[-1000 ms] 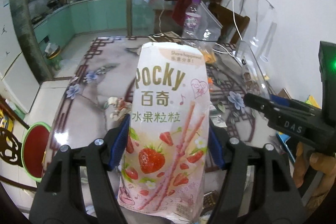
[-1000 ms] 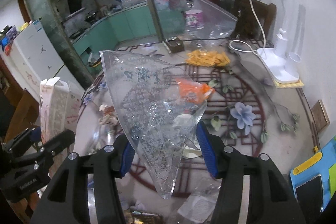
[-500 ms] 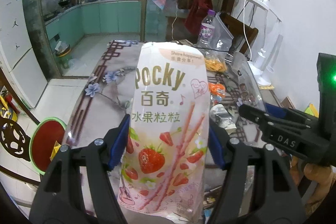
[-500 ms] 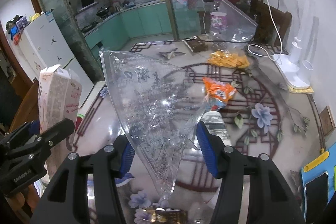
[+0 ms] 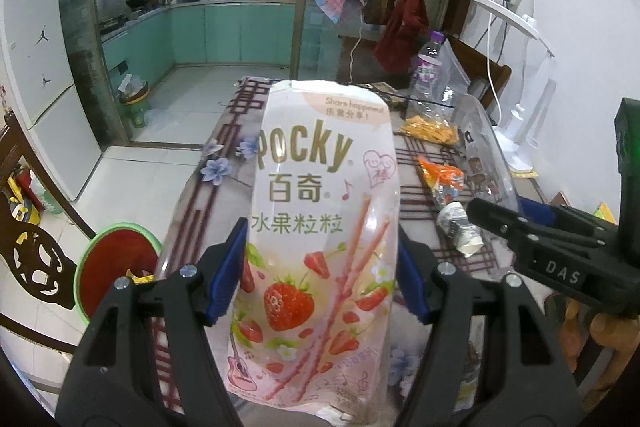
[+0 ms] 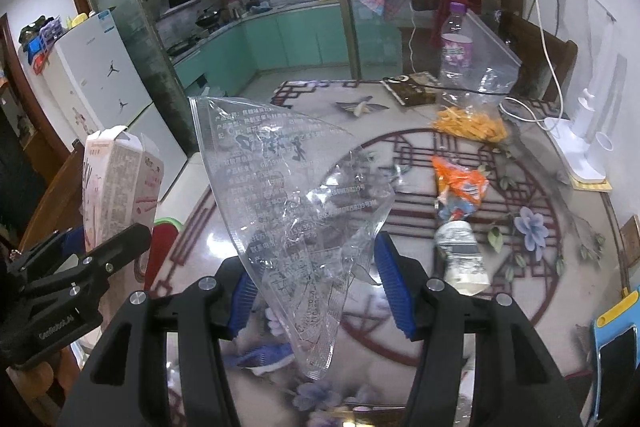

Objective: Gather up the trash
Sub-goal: 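Lift both items and carry them toward the red bin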

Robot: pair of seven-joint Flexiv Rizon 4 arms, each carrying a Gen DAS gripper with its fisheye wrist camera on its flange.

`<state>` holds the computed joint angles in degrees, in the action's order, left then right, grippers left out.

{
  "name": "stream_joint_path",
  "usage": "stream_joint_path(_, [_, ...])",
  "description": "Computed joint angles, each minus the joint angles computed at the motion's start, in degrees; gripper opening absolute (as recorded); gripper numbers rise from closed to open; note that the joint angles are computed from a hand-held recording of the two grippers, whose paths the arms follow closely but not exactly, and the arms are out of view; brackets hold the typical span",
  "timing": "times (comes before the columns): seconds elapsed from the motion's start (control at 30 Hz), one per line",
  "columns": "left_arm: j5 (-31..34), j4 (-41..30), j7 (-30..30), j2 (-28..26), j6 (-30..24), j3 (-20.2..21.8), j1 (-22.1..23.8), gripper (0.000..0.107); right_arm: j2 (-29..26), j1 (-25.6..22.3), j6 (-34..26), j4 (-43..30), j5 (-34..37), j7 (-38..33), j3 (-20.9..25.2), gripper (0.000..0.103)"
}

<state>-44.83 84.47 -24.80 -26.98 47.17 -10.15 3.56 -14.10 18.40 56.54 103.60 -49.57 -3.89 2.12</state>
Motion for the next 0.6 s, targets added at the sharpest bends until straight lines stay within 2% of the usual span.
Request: stream_joint_path(0.6, [4.1,-14.8,-0.8,-9.6,-8.7,-0.3,5.0,0.065,-11.1,7.2,-7.2,-15.8,5.0,-2.6,-1.9,0.054])
